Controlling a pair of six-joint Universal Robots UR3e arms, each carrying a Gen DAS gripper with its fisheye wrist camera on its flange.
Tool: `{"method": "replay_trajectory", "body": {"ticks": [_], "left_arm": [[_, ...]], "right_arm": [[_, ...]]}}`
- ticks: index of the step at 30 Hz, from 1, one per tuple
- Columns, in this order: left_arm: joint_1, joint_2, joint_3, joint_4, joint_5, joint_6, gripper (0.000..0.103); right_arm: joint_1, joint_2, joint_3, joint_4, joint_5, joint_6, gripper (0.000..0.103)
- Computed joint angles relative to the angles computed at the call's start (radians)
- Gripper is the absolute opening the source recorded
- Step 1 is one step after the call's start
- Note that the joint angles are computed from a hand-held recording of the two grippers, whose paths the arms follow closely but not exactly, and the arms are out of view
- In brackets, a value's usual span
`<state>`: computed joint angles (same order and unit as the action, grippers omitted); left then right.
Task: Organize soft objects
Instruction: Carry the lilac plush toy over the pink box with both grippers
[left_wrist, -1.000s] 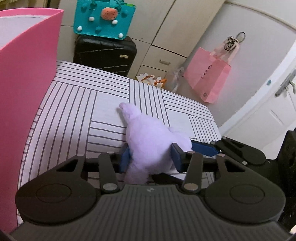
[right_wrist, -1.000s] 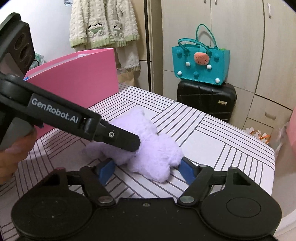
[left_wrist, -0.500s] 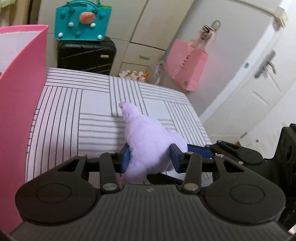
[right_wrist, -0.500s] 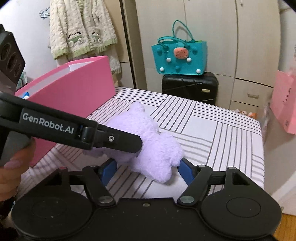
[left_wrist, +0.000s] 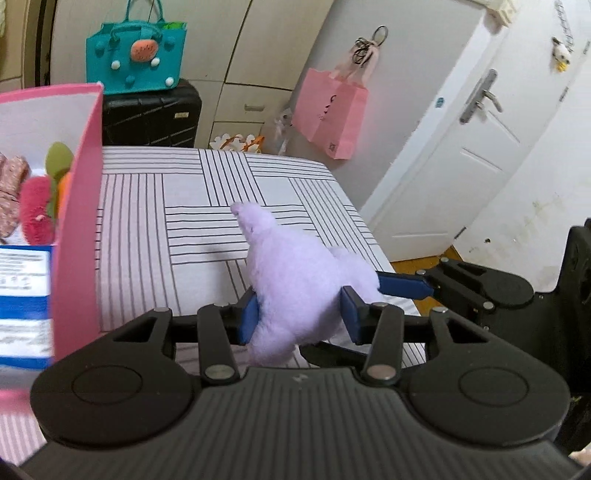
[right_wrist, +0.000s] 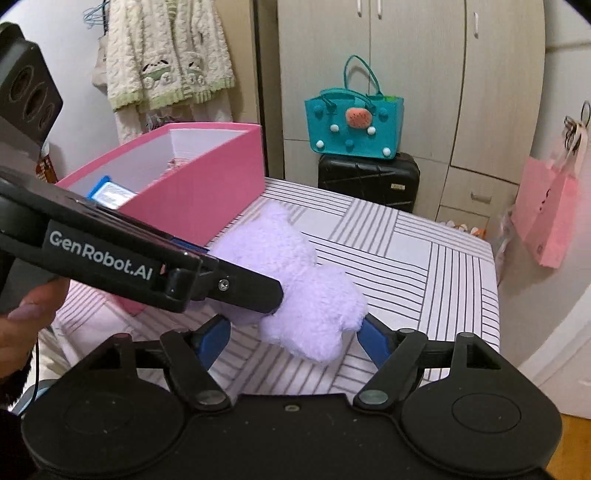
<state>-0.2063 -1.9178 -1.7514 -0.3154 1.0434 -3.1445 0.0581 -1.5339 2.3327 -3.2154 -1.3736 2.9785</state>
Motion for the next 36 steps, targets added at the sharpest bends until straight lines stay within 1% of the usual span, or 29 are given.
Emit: {"method": "replay_trajectory", "body": {"ticks": [6, 10, 13, 15, 20, 24, 27, 29, 32, 34, 36], "left_arm": [[0.080, 0.193, -0.166, -0.021, -0.058, 0.093, 0.045], [0.177, 0.341, -0.286, -0.060, -0.134, 0.182, 0.046], [0.258, 0.444, -0.366, -0.091, -0.184, 0.241, 0.046], [0.317, 0.503, -0.402, -0.138, -0.216, 0.280, 0.046], [0.428, 0.556, -0.408, -0.222, -0.262, 0.337, 0.046], [0.515, 0.568, -0.375, -0.293, -0.303, 0.389, 0.047], [0.555, 0.531, -0.321, -0.299, -0.304, 0.376, 0.047], [0.566, 0.472, -0.267, -0.274, -0.289, 0.363, 0.047], [0.568, 0.361, -0.158, -0.257, -0.262, 0.331, 0.047], [0.562, 0.274, -0.067, -0.260, -0.242, 0.309, 0.047], [0.556, 0.192, 0.029, -0.288, -0.224, 0.294, 0.047]], "right_arm": [[0.133, -0.069, -0.022, 0.028, -0.094, 0.042, 0.080], [0.236, -0.061, -0.083, 0.038, -0.161, 0.053, 0.080], [0.295, -0.026, -0.145, 0.047, -0.192, 0.048, 0.080], [0.337, 0.018, -0.211, 0.069, -0.221, 0.039, 0.080], [0.397, 0.135, -0.390, 0.124, -0.240, 0.001, 0.080], [0.406, 0.228, -0.558, 0.187, -0.206, -0.019, 0.080], [0.399, 0.331, -0.731, 0.253, -0.164, -0.037, 0.080], [0.396, 0.403, -0.845, 0.297, -0.144, -0.044, 0.080], [0.375, 0.531, -1.063, 0.403, -0.100, -0.051, 0.080], [0.361, 0.615, -1.204, 0.479, -0.074, -0.043, 0.079], [0.347, 0.699, -1.344, 0.554, -0.051, -0.049, 0.079]]}}
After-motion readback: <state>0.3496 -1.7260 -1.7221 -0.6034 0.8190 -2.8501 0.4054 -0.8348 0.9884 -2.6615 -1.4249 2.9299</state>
